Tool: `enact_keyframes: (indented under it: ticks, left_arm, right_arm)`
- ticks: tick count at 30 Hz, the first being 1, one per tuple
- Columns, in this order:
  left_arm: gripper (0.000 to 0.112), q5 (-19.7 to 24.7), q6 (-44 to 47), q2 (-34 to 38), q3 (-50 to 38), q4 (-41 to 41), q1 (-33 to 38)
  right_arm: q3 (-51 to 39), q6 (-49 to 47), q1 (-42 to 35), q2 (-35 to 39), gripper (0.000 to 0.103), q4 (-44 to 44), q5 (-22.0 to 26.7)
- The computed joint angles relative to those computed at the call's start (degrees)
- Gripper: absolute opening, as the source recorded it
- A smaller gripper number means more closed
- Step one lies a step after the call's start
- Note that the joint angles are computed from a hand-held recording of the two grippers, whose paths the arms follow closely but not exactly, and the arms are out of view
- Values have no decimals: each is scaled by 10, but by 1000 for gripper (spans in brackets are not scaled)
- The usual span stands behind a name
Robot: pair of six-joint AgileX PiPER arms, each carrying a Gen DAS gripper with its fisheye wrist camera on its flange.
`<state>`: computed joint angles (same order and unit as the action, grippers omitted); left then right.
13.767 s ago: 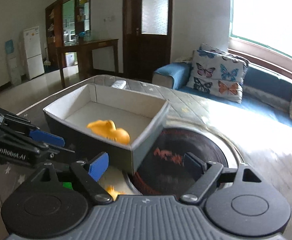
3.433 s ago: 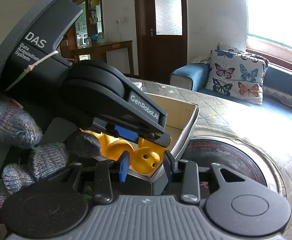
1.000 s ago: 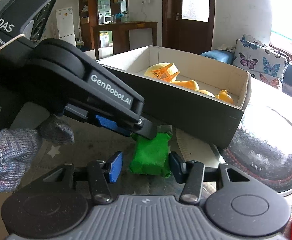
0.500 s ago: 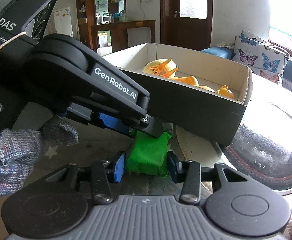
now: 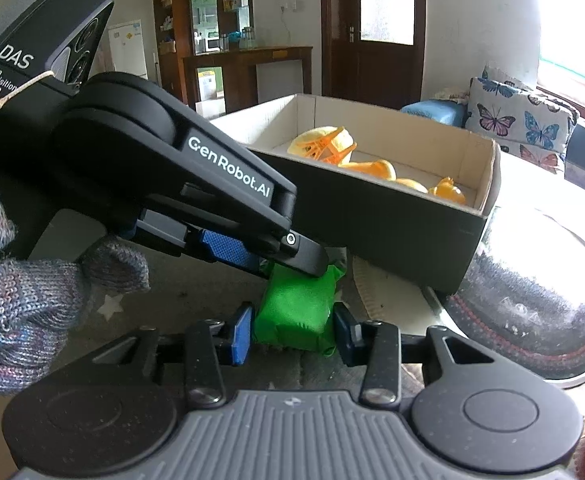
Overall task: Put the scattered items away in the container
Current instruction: 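Carry the green toy into the white box and open the left gripper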
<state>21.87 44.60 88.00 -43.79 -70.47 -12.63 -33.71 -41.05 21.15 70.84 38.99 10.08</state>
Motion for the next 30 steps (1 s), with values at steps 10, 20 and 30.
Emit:
enact_keyframes:
  ticks: [10,20,30]
  left_arm:
    - [31,-9,-68,-43,-21,68,-22]
    - [31,-10,-188,-13,-123,194,-50]
    - [31,15,-308,93,-274,317,-50]
  right_arm:
    - [-11,31,-13,-48,41,-39,12]
    - [-65,-3,-50,-34,40,-16,16]
    - [-179,-142,-112,84,40,121,49]
